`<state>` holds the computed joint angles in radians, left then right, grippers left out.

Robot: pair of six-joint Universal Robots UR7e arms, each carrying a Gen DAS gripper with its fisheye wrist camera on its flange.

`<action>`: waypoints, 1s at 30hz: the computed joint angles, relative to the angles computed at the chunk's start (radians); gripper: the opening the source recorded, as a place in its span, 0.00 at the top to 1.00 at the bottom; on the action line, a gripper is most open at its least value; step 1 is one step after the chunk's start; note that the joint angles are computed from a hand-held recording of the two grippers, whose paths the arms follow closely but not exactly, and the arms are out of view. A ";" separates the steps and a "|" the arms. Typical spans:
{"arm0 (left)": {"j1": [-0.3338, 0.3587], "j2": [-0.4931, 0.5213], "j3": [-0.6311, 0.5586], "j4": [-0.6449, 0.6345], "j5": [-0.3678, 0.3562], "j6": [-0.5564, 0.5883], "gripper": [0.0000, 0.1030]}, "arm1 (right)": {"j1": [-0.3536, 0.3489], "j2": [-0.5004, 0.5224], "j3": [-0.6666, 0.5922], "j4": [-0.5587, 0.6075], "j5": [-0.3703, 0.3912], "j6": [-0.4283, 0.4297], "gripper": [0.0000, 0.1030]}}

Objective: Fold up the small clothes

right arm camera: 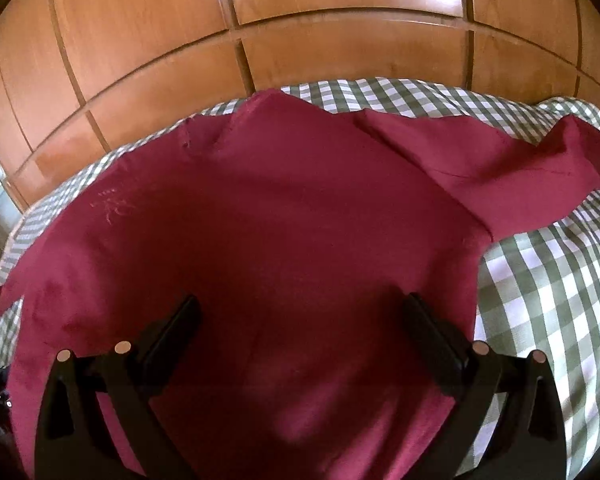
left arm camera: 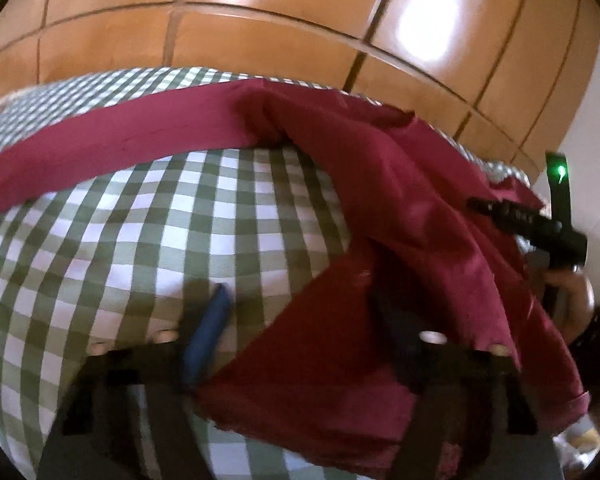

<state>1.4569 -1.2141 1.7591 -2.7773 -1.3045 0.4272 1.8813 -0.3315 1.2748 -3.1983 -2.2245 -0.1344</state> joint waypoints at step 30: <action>0.082 -0.269 0.166 -0.124 -0.068 -0.230 0.28 | 0.004 0.004 0.005 -0.020 -0.040 0.008 0.02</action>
